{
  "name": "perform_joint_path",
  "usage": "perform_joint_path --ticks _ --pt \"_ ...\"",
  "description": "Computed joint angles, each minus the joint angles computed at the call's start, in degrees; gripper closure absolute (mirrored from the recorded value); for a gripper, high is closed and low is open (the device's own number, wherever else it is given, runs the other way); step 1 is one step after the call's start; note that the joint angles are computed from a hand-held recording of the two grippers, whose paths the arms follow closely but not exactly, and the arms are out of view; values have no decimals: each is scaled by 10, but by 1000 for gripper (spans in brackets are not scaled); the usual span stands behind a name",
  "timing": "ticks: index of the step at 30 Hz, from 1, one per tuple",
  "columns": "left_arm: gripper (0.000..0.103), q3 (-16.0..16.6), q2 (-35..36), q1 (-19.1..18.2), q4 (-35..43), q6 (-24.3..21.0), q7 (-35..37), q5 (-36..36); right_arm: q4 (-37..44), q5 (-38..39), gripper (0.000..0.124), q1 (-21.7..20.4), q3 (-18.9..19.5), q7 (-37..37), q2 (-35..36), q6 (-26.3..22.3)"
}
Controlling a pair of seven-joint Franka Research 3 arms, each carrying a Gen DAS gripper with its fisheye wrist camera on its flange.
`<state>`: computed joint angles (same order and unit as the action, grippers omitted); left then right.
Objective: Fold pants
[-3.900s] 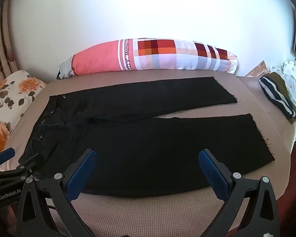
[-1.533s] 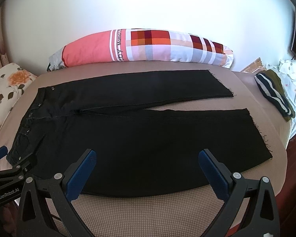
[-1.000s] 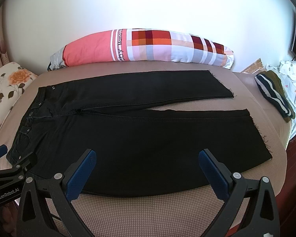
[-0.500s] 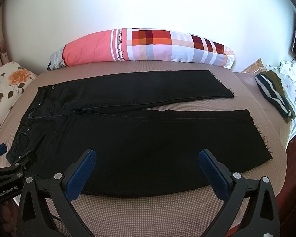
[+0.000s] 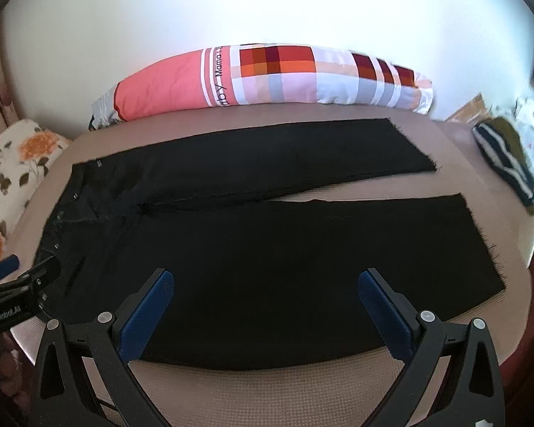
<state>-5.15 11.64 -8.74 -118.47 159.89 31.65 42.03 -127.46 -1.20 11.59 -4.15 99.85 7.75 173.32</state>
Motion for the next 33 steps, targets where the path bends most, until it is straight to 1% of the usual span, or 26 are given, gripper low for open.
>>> perform_joint_path --ticks 2,3,4,6,8,10,12,13,14,15,17,18,20,21,23,24,26,30,33 --pt "0 1 7 7 13 -4 17 -12 10 58 21 -24 29 -50 6 -8" --pt "0 0 12 14 22 -6 34 -25 17 75 21 -27 34 -63 11 -13" --pt "0 -3 17 23 29 -4 55 -46 29 92 21 -31 39 -77 17 -24" --pt "0 -9 28 43 46 -2 101 -95 56 169 21 -59 70 -148 32 -48" --pt "0 -15 40 63 65 3 148 -146 74 218 21 -69 82 -194 44 -48" --pt "0 -11 55 77 89 10 179 -176 89 284 21 -87 107 -264 56 -38" --pt "2 -7 76 93 119 15 209 -202 111 297 21 -82 103 -287 71 -44" --pt "3 -13 86 105 132 20 232 -224 122 308 21 -83 103 -299 77 -52" --pt "5 -22 102 123 152 18 260 -252 134 319 21 -85 104 -307 84 -63" --pt "11 -30 116 137 169 17 282 -278 149 334 21 -89 107 -319 93 -77" --pt "18 -60 146 175 204 13 339 -343 177 364 21 -97 111 -336 108 -109" --pt "24 -72 164 191 226 4 362 -373 190 374 21 -97 109 -337 116 -122" --pt "28 -110 207 231 279 -20 423 -442 216 372 21 -86 98 -319 134 -135" --pt "34 -120 231 243 310 -38 443 -468 229 370 21 -82 93 -309 145 -139" --pt "37 -149 286 270 381 -80 491 -523 253 355 21 -73 83 -284 162 -153" --pt "39 -151 307 272 409 -94 500 -539 265 349 21 -70 80 -274 171 -160" --pt "40 -141 344 265 464 -124 503 -558 293 326 21 -60 70 -242 191 -173" --pt "46 -133 440 260 608 -207 517 -589 347 284 21 -49 57 -192 231 -199" --pt "49 -126 499 250 705 -256 516 -598 393 256 21 -43 53 -162 264 -222"
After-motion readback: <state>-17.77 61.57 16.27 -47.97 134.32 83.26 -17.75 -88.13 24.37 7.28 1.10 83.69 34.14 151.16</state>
